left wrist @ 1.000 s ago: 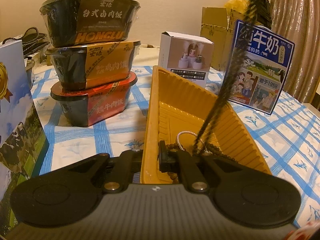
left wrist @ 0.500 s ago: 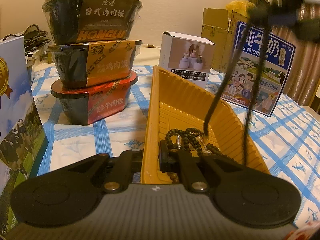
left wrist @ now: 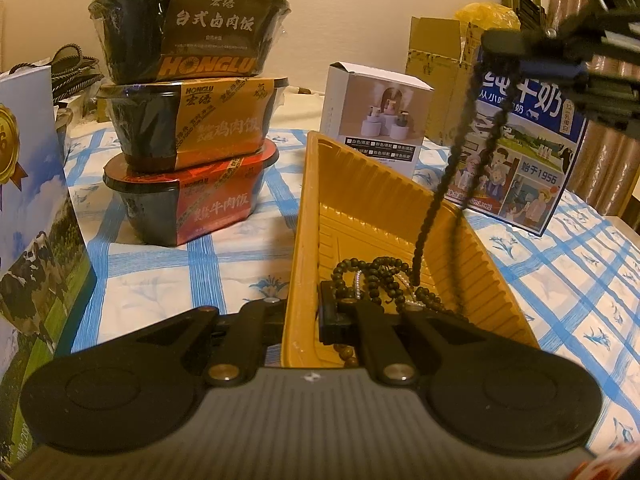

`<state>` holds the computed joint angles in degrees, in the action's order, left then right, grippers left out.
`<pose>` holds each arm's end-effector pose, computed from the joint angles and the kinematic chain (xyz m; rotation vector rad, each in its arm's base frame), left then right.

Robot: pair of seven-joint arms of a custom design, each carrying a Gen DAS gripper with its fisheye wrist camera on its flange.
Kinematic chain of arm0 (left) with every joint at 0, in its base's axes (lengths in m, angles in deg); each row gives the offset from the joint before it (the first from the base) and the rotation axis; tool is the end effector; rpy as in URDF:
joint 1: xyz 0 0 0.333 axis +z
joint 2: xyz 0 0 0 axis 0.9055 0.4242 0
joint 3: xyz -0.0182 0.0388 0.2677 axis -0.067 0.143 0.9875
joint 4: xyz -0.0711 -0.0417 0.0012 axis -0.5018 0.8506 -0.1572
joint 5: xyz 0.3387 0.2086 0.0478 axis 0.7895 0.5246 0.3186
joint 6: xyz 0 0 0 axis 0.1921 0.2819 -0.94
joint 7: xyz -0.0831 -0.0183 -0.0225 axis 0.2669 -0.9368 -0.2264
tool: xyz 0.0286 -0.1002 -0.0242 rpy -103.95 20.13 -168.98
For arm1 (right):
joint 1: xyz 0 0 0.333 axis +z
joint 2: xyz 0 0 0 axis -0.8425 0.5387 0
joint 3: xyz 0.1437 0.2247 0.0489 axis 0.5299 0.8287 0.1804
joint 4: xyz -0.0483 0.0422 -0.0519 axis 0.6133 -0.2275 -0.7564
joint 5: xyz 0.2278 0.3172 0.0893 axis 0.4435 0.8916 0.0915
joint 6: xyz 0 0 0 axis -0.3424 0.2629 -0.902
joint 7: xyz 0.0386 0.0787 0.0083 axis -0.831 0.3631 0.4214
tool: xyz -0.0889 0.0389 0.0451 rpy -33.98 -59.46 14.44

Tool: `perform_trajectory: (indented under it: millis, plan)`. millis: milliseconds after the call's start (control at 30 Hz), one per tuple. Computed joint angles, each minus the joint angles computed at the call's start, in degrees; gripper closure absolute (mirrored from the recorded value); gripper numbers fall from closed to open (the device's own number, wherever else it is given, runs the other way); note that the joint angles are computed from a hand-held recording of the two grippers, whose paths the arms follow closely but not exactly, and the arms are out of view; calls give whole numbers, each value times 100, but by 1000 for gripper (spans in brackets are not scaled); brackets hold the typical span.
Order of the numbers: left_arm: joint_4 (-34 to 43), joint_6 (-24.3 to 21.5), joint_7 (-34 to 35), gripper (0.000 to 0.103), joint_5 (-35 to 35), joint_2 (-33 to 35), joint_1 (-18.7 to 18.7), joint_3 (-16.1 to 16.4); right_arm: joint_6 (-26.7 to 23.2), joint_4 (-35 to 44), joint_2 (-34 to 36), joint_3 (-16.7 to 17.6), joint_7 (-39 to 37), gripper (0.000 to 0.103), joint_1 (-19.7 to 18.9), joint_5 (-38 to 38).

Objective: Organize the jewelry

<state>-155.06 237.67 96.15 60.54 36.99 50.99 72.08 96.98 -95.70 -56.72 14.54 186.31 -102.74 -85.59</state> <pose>0.6729 -0.2827 0.4752 -1.3640 2.0458 -1.2169 0.6300 0.1536 0.5472 -1.2371 1.3895 -0.3770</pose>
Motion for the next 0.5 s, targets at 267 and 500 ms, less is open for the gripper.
perform_trajectory:
  millis: [267, 500]
  plan:
    - [10, -27, 4, 97, 3, 14, 22, -10, -1702, -281, -413, -444, 41, 95, 382, 616]
    - [44, -71, -23, 97, -3, 44, 15, 12, -2031, -403, -842, -954, -45, 88, 769, 958]
